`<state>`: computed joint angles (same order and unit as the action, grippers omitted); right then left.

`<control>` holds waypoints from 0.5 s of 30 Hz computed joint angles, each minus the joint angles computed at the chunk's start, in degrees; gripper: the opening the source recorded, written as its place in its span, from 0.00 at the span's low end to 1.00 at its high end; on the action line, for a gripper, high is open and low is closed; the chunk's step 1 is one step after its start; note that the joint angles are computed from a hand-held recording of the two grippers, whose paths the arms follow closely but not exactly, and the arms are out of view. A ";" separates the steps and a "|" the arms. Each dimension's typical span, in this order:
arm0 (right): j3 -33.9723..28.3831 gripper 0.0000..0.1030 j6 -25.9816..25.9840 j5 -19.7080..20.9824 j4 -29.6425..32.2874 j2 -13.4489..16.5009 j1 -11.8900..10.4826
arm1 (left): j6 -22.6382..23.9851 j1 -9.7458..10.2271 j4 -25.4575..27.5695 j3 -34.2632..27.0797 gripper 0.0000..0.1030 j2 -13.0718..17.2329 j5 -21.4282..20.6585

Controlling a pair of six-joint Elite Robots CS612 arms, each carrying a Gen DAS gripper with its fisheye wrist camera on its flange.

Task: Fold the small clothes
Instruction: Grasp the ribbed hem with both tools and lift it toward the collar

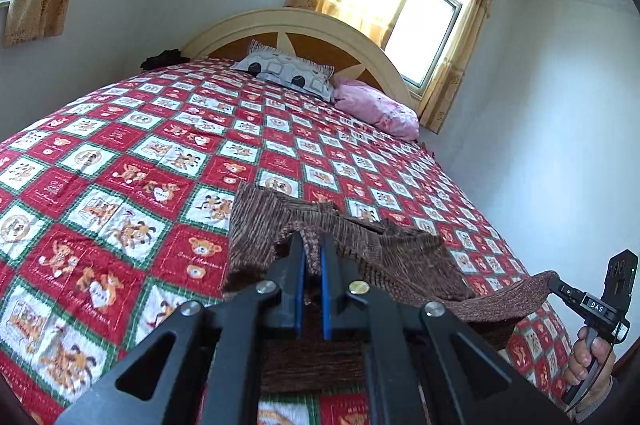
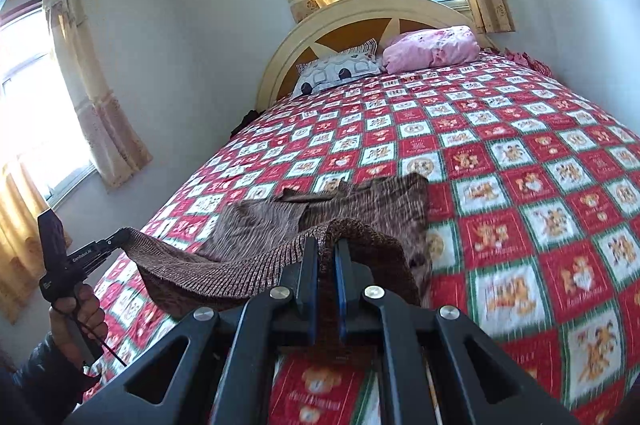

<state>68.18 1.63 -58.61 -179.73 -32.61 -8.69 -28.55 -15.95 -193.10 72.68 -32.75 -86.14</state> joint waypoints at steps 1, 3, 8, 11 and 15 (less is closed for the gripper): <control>-1.80 0.06 0.00 -0.43 0.84 0.82 0.21 | -0.19 0.13 0.85 -1.00 0.07 0.43 -0.18; -4.16 0.06 0.21 -0.88 2.04 1.95 0.43 | -0.11 0.38 2.77 -3.27 0.07 1.42 -0.21; -11.90 0.06 0.32 -2.66 6.49 5.87 1.13 | 0.33 0.90 6.61 -8.29 0.07 3.67 0.19; -16.00 0.06 0.81 -3.80 8.91 8.12 1.40 | 1.05 1.17 9.46 -11.63 0.07 5.25 0.59; -22.78 0.06 2.04 -6.07 13.28 11.91 1.77 | 1.40 1.59 15.10 -17.70 0.07 8.30 0.49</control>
<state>45.41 3.67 -64.68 -166.45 -20.70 -6.91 -27.14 -14.36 -178.00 54.98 -24.46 -85.66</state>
